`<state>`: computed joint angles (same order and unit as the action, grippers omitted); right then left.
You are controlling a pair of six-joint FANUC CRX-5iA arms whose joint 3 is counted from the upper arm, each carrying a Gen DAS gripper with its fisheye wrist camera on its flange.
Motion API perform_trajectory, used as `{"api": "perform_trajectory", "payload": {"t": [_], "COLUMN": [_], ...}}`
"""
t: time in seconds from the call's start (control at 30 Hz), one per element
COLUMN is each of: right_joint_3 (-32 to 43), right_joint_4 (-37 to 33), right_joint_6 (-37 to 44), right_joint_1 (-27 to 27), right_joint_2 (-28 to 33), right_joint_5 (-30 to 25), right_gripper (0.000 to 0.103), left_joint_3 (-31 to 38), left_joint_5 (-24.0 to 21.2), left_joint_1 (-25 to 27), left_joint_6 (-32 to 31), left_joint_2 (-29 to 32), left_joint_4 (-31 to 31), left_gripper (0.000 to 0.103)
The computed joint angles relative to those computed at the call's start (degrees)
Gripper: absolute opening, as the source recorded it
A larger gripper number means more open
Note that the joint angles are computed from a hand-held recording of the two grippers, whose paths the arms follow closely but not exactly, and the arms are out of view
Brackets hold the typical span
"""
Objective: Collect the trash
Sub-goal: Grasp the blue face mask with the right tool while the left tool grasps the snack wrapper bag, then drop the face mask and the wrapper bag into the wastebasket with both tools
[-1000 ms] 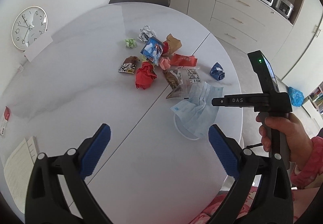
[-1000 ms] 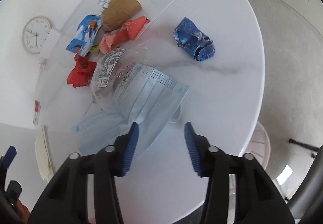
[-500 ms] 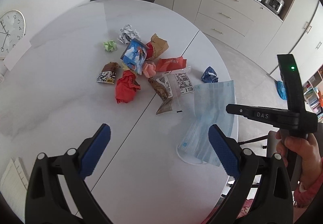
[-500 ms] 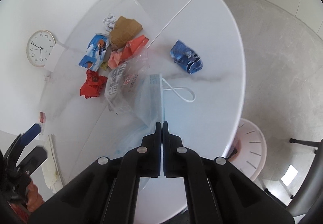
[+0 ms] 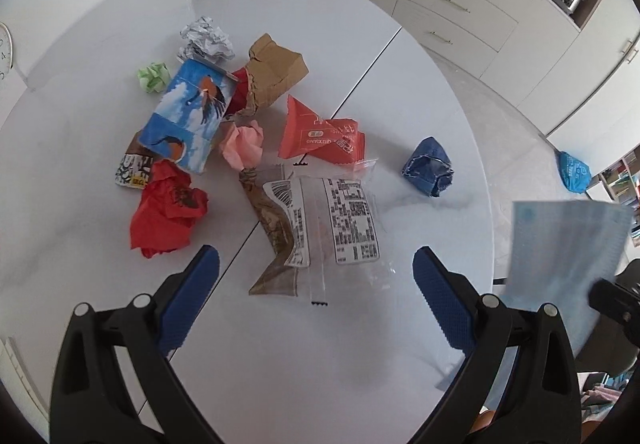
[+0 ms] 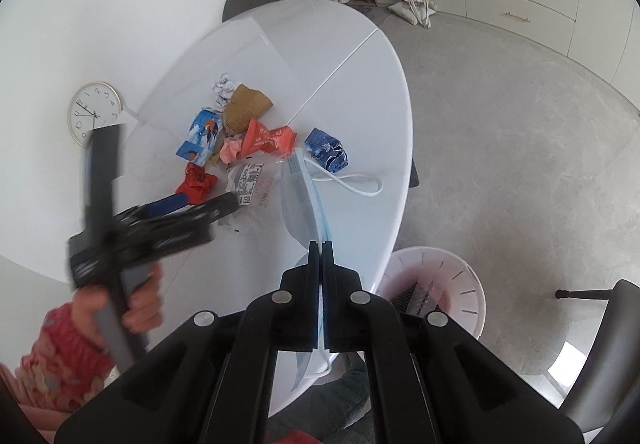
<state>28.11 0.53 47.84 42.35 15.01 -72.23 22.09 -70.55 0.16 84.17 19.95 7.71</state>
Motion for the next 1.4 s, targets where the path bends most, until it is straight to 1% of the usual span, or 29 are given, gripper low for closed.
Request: {"api": "perform_trajectory", "payload": {"t": [0.07,0.13,0.2,0.23,0.3,0.43,0.53,0.73,0.83,1.03,1.17,1.27,1.3,1.37,1.4], "right_joint_3": [-1.32,-2.48,-3.76,-4.26,-5.29,-7.12,-8.94,-14.47,-17.53,-20.43,-20.27,-19.27,-19.02,-18.88,-18.87], "right_joint_4": [0.48,0.9,1.54,1.8,1.65,1.71,1.83,2.07,-0.04,-5.72,-8.93,-9.83,-10.07,-10.32,-9.73], "right_joint_6": [-0.22,-0.44,-0.78,-0.92,-1.16,-1.61,-1.83,-2.13,-1.91,3.0,5.95,7.4,7.88,8.37,8.13], "right_joint_1": [0.06,0.03,-0.05,-0.14,-0.54,-1.3,-2.09,-3.57,-5.17,-7.6,-8.35,-8.11,-8.08,-7.8,-7.45], "right_joint_2": [-1.36,-2.55,-3.68,-4.09,-4.93,-6.15,-7.32,-10.03,-10.06,-5.54,-1.36,1.37,1.85,2.4,2.49], "right_joint_5": [0.32,0.5,0.56,0.49,0.56,0.4,0.08,-0.34,0.45,2.52,3.11,2.6,2.35,2.04,1.97], "right_gripper": [0.002,0.002,0.002,0.002,0.002,0.002,0.002,0.002,0.002,0.002,0.002,0.009,0.013,0.04,0.045], "left_joint_3": [2.98,5.37,6.81,7.06,6.21,5.46,3.45,-3.41,-6.57,-10.31,-11.0,-11.4,-11.45,-11.37,-11.29], "left_joint_5": [-1.57,-3.4,-5.18,-5.82,-4.96,-4.34,-3.84,-2.31,-2.18,-2.76,-2.28,-2.99,-3.3,-3.56,-3.63], "left_joint_1": [-1.02,-1.67,-1.89,-1.8,-1.88,-2.15,-1.47,0.0,0.15,0.71,-0.75,-1.74,-1.95,-2.62,-3.01], "left_joint_6": [1.65,2.78,3.98,4.54,5.33,4.61,4.29,1.98,0.48,-2.23,-1.44,0.05,0.23,0.48,0.59], "left_joint_2": [2.85,5.21,6.71,7.18,6.76,5.74,3.74,-3.51,-7.58,-13.25,-15.35,-16.8,-17.14,-17.31,-17.32], "left_joint_4": [-1.68,-2.69,-3.08,-2.8,-3.24,-4.18,-3.23,0.36,1.83,4.63,3.82,2.44,2.09,1.28,1.03], "left_gripper": [0.093,0.089,0.07,0.064,0.058,0.048,0.048,0.048,0.048,0.048,0.048,0.048,0.048,0.048,0.048]}}
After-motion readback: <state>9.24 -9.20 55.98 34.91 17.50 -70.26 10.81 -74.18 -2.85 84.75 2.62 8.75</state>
